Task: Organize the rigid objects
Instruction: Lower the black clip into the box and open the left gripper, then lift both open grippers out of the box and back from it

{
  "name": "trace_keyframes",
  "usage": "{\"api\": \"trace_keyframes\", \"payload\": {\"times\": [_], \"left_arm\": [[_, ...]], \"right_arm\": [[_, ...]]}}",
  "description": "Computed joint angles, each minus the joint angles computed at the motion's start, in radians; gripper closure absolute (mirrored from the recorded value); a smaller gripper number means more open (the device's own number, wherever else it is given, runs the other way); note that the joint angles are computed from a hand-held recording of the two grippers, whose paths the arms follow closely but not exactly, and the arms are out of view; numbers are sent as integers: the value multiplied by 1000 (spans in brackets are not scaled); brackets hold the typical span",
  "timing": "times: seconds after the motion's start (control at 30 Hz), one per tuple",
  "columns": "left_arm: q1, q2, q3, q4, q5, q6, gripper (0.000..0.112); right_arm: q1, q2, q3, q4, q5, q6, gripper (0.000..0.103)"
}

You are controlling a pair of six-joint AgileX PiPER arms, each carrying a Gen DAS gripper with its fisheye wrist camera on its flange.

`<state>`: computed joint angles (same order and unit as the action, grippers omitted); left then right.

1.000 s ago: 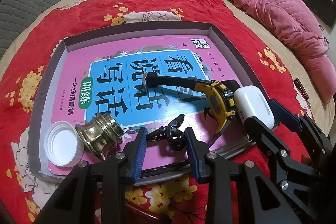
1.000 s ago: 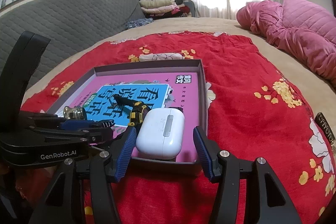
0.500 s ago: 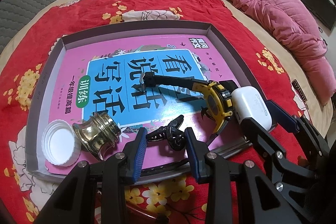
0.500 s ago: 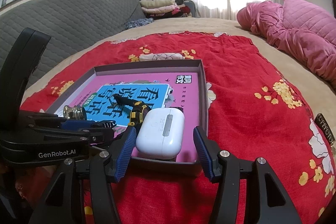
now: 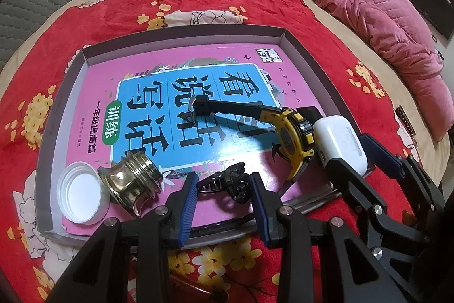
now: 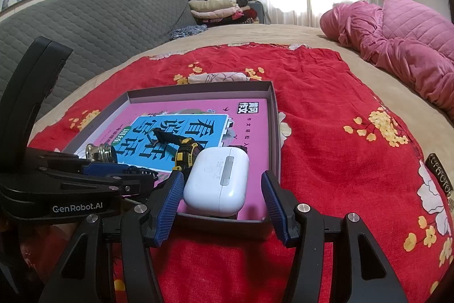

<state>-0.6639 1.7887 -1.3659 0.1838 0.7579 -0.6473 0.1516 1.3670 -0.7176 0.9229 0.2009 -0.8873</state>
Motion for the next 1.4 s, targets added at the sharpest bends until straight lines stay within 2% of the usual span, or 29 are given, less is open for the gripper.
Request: {"api": "trace_keyframes", "payload": {"times": [0.43,0.57,0.93,1.0,1.1,1.27,1.4], "left_arm": [[15,-27,32,-27,-20,10,75],[11,-43,50,-6,-29,-9,66],[-9,-77,72,28,-29,-35,65],[-14,-83,78,39,-31,-46,65],[-14,-88,82,42,-34,-49,64],[-19,-99,89,55,-34,-61,59],[-20,-111,96,59,-39,-63,59]], "right_arm": [[4,0,1,12,-10,-14,44],[11,-2,3,10,-20,-17,44],[13,-19,13,23,-32,-38,44],[11,-27,20,45,-40,-57,30],[5,-36,27,120,-41,-130,29],[4,-42,27,100,-35,-116,29],[9,-51,34,140,-40,-162,29]]}}
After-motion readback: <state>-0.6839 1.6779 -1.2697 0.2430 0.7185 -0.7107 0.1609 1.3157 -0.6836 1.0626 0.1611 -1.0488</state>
